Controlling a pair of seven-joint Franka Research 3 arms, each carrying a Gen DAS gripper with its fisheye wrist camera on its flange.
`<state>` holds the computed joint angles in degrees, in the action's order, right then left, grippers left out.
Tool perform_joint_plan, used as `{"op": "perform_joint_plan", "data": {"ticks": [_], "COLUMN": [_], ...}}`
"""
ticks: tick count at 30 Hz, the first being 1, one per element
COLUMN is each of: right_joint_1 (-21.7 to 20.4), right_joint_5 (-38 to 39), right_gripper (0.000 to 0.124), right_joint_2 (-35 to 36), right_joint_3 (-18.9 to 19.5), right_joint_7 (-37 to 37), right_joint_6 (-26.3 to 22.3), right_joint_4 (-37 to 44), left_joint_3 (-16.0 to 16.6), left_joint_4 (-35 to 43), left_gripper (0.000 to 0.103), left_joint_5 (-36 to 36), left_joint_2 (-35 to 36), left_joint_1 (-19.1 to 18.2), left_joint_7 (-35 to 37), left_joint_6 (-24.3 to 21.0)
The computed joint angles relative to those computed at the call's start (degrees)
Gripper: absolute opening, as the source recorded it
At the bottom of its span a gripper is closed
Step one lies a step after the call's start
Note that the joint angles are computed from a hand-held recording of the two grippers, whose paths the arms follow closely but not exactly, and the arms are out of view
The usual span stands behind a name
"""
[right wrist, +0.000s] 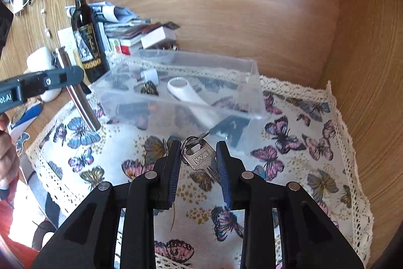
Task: Organize rigid objects
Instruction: 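Grasp the key ring with the right tool, then lower the silver tube into the box with left tool while right drops the keys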
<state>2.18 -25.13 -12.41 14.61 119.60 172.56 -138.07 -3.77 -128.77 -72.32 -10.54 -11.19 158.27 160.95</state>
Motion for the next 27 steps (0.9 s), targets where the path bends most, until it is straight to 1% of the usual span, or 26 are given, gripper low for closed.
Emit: {"op": "perform_joint_plan", "data": {"ticks": [1, 4, 6, 7, 9, 11, 12, 15, 18, 20, 23, 27], "right_joint_1": [-1.2, -2.4, -4.1, -4.1, -4.8, -5.6, -5.1, -1.8, 1.1, 3.4, 6.2, 9.1], "right_joint_5": [-1.5, -3.3, -5.5, -5.6, -6.6, -8.7, -9.0, -7.4, -6.2, -3.5, -0.7, 9.1], "right_gripper": [0.026, 0.026, 0.026, 0.026, 0.026, 0.026, 0.026, 0.026, 0.026, 0.026, 0.026, 0.026], "right_joint_2": [-0.1, -0.1, 0.1, 0.3, 1.0, 2.2, 2.9, 5.5, 7.7, 9.5, 11.9, 15.1], "right_joint_3": [0.9, 1.5, 2.7, 2.5, 2.9, 3.3, 2.7, -0.3, -2.8, -4.6, -6.6, -8.0], "right_joint_7": [1.5, 3.0, 5.0, 4.9, 5.5, 6.8, 6.8, 4.7, 3.1, 0.4, -2.9, -12.2], "right_joint_6": [0.3, 1.4, 2.3, 2.8, 3.2, 3.0, 3.0, 2.8, 2.5, 2.3, 1.6, 0.8], "right_joint_4": [0.4, 1.6, 2.6, 3.0, 4.3, 6.1, 6.8, 9.3, 11.1, 12.6, 14.6, 16.8], "left_joint_3": [0.1, 0.3, 0.5, 0.6, 0.5, 0.1, -0.1, -0.7, -1.5, -2.1, -3.1, -4.4], "left_joint_4": [0.2, 0.8, 1.5, 2.1, 3.2, 4.6, 5.2, 7.2, 8.9, 9.9, 11.2, 12.8], "left_gripper": [0.015, 0.015, 0.015, 0.015, 0.015, 0.015, 0.015, 0.015, 0.015, 0.015, 0.015, 0.015], "left_joint_5": [-0.2, -1.0, -1.7, -1.9, -1.5, -0.2, 0.5, 1.8, 3.4, 5.5, 10.9, 22.4], "left_joint_2": [0.0, -0.1, 0.1, 0.4, 1.1, 2.1, 2.6, 4.1, 5.9, 7.3, 9.6, 12.9], "left_joint_1": [0.0, 0.2, 0.4, 0.6, 1.1, 1.7, 1.9, 2.4, 2.8, 3.1, 3.9, 5.4], "left_joint_7": [0.0, 0.2, 0.5, 0.6, -0.1, -1.6, -2.3, -3.7, -5.1, -6.7, -11.0, -20.4], "left_joint_6": [0.1, 0.1, -0.2, -0.6, -0.9, -0.2, 0.1, 1.3, 3.8, 5.7, 7.0, 7.3]}}
